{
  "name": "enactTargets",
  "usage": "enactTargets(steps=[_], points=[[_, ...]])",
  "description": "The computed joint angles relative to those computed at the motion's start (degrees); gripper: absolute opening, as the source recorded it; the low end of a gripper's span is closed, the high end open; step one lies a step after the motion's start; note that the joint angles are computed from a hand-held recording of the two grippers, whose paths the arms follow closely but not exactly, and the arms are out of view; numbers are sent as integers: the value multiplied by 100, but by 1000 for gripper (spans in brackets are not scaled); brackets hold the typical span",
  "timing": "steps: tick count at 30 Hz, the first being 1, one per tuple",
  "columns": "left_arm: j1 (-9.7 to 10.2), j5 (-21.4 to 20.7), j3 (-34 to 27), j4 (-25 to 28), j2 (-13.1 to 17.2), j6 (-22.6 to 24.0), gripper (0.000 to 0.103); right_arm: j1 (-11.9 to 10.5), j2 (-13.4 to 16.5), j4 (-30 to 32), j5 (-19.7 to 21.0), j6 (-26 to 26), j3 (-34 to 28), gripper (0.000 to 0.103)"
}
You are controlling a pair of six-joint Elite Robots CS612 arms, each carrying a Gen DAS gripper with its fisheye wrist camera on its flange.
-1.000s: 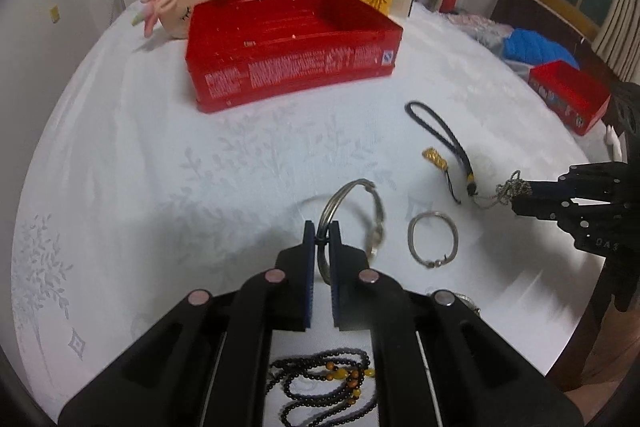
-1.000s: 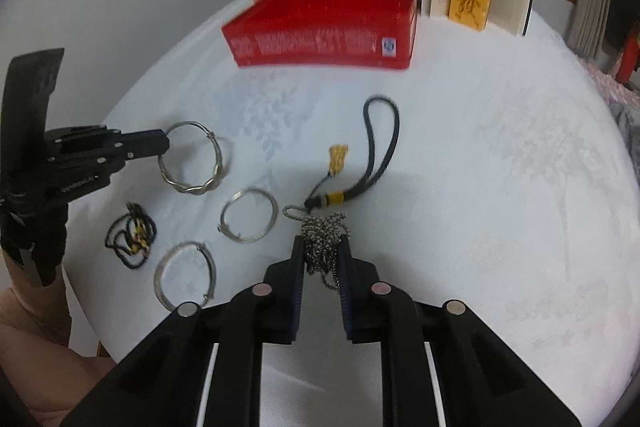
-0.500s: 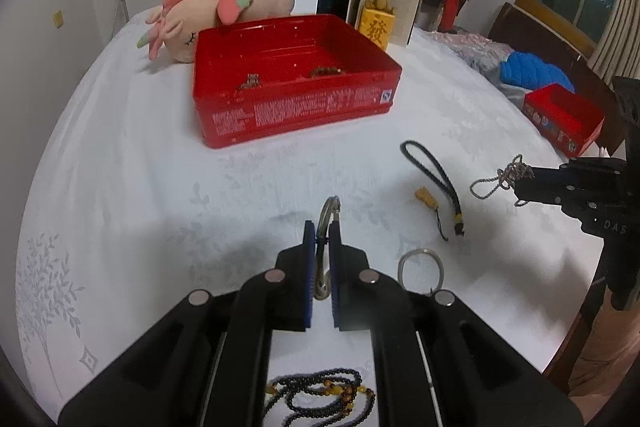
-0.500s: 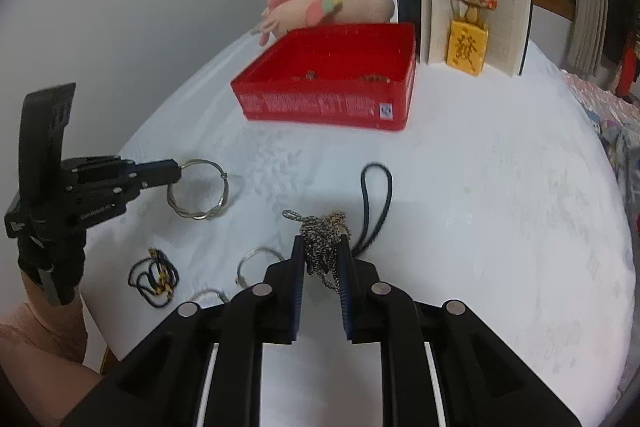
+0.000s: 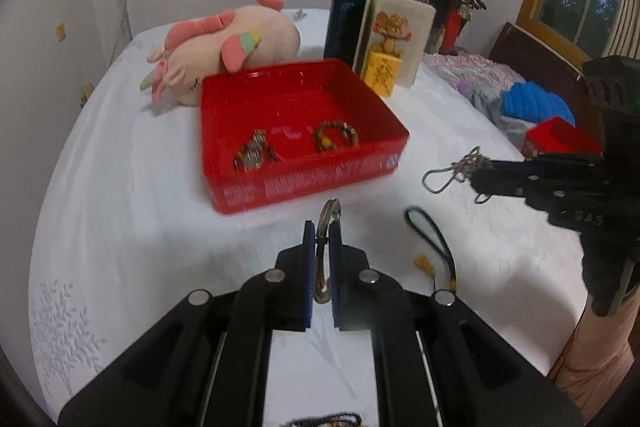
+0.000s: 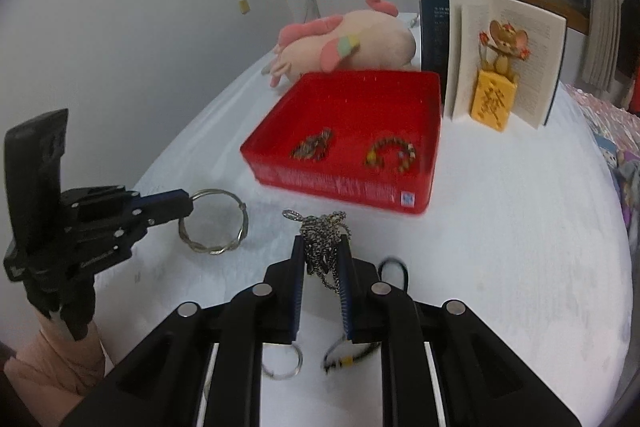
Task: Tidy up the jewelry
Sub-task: 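Carry the bangle and ball chain into the red tray and open both tools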
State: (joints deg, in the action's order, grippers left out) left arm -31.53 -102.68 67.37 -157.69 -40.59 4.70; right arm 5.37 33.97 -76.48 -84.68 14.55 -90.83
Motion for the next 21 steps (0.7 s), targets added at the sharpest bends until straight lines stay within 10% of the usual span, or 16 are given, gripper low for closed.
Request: enactTargets(steps=[21], points=[[61,85,-2445,1122,1267,-552,5,-263,-599,-814,143,451,1761,16]])
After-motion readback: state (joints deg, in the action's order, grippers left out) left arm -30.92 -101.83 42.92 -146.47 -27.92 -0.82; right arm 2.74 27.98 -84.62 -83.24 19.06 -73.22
